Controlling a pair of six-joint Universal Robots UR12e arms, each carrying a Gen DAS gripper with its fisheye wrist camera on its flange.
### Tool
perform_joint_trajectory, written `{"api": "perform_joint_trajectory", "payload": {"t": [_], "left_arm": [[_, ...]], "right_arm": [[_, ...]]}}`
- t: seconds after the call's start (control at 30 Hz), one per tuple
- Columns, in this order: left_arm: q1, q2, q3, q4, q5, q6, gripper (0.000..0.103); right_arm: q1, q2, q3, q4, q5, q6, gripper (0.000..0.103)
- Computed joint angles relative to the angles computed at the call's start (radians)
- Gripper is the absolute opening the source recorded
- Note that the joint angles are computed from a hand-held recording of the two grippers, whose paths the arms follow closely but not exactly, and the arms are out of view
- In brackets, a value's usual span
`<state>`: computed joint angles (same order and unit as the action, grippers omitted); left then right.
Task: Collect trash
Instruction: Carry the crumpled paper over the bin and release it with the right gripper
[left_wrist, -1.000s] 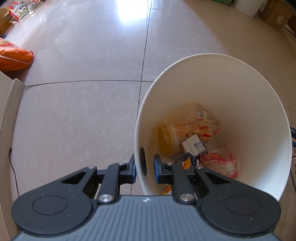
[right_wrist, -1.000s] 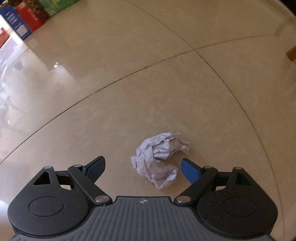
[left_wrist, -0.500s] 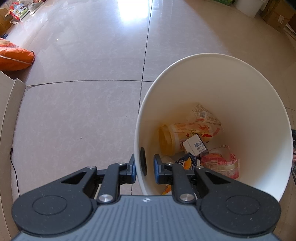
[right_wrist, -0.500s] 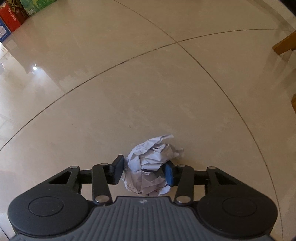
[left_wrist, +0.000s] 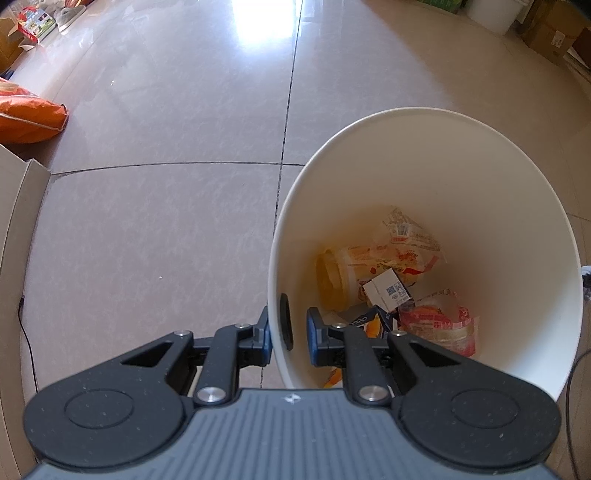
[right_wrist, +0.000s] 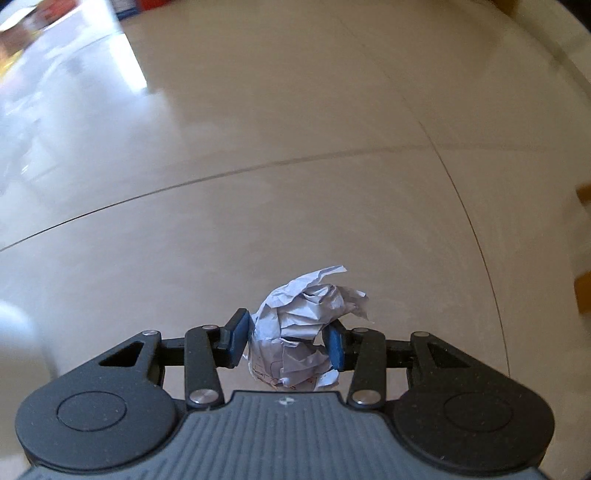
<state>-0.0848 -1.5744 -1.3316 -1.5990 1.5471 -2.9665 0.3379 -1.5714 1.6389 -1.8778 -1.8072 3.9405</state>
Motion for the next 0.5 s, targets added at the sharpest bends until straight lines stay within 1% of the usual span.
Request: {"api": "perform_joint_trajectory", "payload": {"t": [0.17, 0.23, 0.3, 0.5], "left_arm": [[0.004, 0.002, -0.002, 0.001, -0.005, 0.011, 0.015], [0.005, 0.002, -0.001, 0.0, -0.009, 0.017, 0.015], [0.006, 0.002, 0.0, -0.003, -0.013, 0.02, 0.015], [0.004, 0.004, -0.001, -0.002, -0.01, 0.04, 0.015]], "right_arm": [[0.044, 0.006, -0.088, 0.021, 0.028, -0.079, 0.048], [0.071, 0.01, -0.132, 0.037, 0.023, -0.119, 0.048], [0.091, 0.021, -0.176, 0.048, 0.021, -0.162, 0.048], [0.139, 0.063, -0.305, 0.058, 0.061, -0.258, 0.048]]}}
